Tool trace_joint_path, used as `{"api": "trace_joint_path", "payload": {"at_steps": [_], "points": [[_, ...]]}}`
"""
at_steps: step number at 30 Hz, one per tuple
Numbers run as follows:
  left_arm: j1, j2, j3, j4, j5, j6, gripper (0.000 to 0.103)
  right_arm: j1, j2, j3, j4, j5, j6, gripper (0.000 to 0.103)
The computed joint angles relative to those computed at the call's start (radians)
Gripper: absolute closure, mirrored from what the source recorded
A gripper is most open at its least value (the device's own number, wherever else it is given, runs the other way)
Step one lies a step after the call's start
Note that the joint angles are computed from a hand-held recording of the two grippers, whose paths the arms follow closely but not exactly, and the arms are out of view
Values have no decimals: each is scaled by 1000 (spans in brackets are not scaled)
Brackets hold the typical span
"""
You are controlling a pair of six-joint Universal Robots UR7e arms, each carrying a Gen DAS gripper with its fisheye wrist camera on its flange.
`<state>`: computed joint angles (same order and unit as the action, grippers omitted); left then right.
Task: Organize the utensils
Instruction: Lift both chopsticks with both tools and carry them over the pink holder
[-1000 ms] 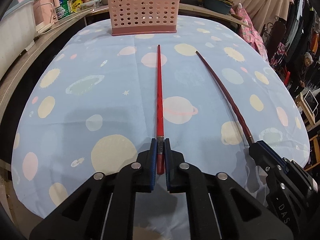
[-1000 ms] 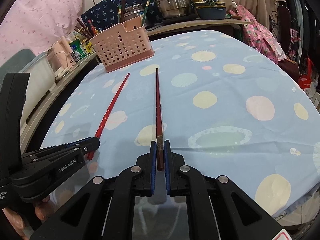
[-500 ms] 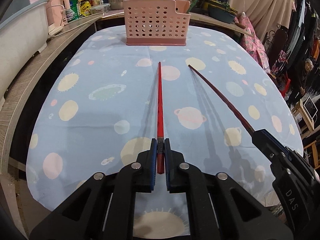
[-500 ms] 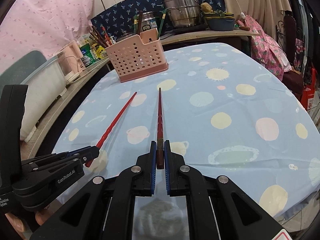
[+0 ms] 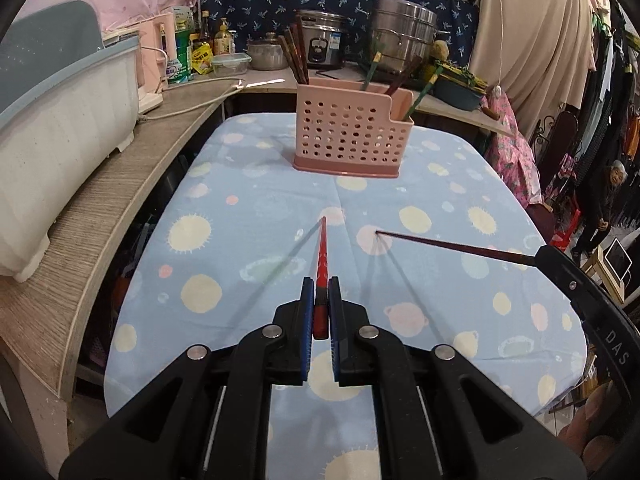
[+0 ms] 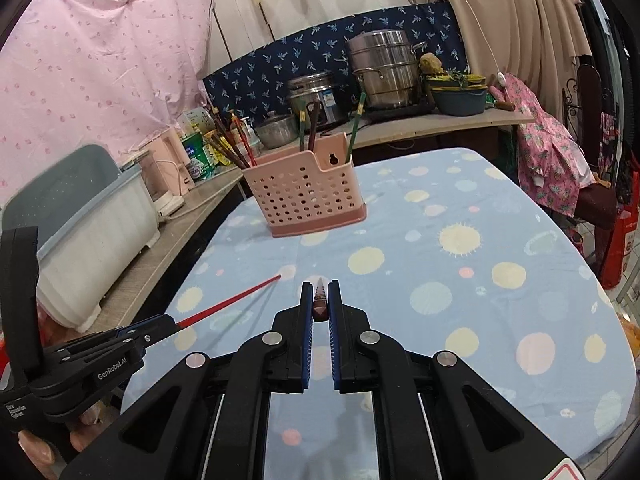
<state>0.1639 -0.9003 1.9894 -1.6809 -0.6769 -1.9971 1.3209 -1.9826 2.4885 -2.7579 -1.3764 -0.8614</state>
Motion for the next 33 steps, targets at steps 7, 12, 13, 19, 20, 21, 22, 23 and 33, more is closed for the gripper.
{"api": "trace_joint_path", "payload": {"at_steps": [7,12,13,19,20,21,22,23,33], "points": [[13,-50,-36,131,63,-29,96,97,66,-58,-30,4,71,96],[32,-60,-83,234,103,-49,96,154,119,-93,-67,-4,105,96],[37,-62,-92,251,109,-52,96,164,130,-100,-73,-6,111,96],[64,-89,-110,265,146,-25,96,210,200,-148,-97,-16,151,96],[69,-95,-113,266,154,-19,96,218,212,-158,-100,-17,158,96],[74,-101,-115,265,162,-12,96,225,223,-167,-103,-17,165,96],[80,-109,-119,267,172,-5,96,232,234,-175,-108,-17,171,96],[86,-116,-125,271,184,1,96,243,247,-187,-115,-19,177,96],[137,-137,-259,441,320,-12,96,343,388,-335,-183,-12,259,96]]}}
